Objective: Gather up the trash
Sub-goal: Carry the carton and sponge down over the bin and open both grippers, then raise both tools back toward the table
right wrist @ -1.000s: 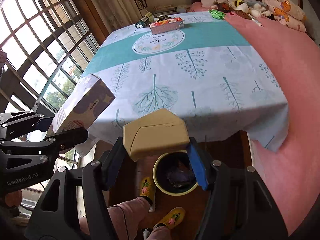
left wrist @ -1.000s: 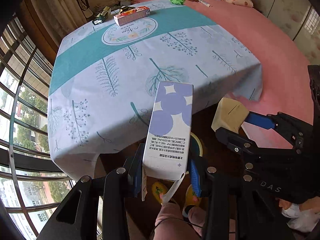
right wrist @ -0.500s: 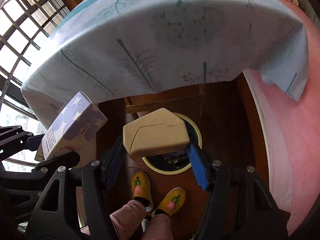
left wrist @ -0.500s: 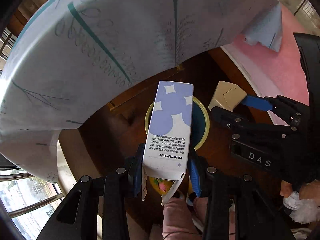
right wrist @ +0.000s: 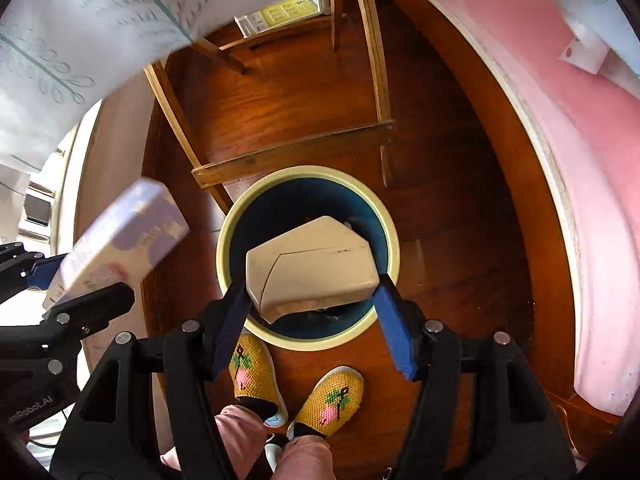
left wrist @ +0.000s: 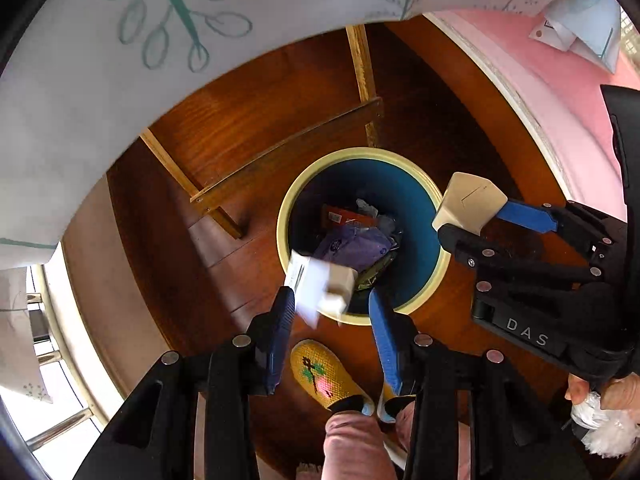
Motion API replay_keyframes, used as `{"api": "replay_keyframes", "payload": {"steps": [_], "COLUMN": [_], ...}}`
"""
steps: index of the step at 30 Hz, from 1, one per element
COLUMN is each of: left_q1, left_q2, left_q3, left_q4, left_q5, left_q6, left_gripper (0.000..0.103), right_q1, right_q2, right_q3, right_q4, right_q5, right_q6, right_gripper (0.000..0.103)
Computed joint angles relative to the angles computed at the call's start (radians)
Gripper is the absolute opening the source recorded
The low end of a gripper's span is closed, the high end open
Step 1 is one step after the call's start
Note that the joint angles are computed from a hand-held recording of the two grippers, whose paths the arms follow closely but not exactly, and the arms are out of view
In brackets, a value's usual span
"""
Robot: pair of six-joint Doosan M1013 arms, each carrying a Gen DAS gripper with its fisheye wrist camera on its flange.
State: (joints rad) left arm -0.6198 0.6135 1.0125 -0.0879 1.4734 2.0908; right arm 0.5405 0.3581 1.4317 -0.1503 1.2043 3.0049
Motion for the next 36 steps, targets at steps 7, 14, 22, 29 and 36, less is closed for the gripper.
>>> {"api": "replay_keyframes", "payload": {"steps": [7, 14, 22, 29, 36], "left_q1": [0.007, 0.011, 0.017, 0.019, 0.027], "left_q2": [0.011, 0.013, 0.009, -0.007, -0.028], "left_q3": [0.008, 0.004, -0.020, -0.050, -0.128], "left_q4": [-0.014, -0.013, -0.016, -0.009, -0.014], "left_q5": [-0.006, -0.020, -0.028, -0.014, 0.070], "left_q6": [0.010, 0.000, -0.021, -0.057, -0.076], "left_gripper": [0.040, 0.053, 0.082, 0.082, 0.082], "right_q1": [-0.004, -0.027, -0.034, -0.031, -0.025], "right_q2": [0.019, 0.028, 0.025, 0.026, 0.009], "right_q3": [0.024, 0.021, 0.027, -0.004, -0.058], "right_q4": [0.017, 0.043, 0.053, 0.030, 0.031], "right_q5": [-0.038, -0.052, -0.085, -0.039, 0.027], "right_q6": [-0.019, -0.067, -0.061, -0.055, -0.028], "right_gripper": [0.059, 0.060, 0.060, 0.069, 0.069]}}
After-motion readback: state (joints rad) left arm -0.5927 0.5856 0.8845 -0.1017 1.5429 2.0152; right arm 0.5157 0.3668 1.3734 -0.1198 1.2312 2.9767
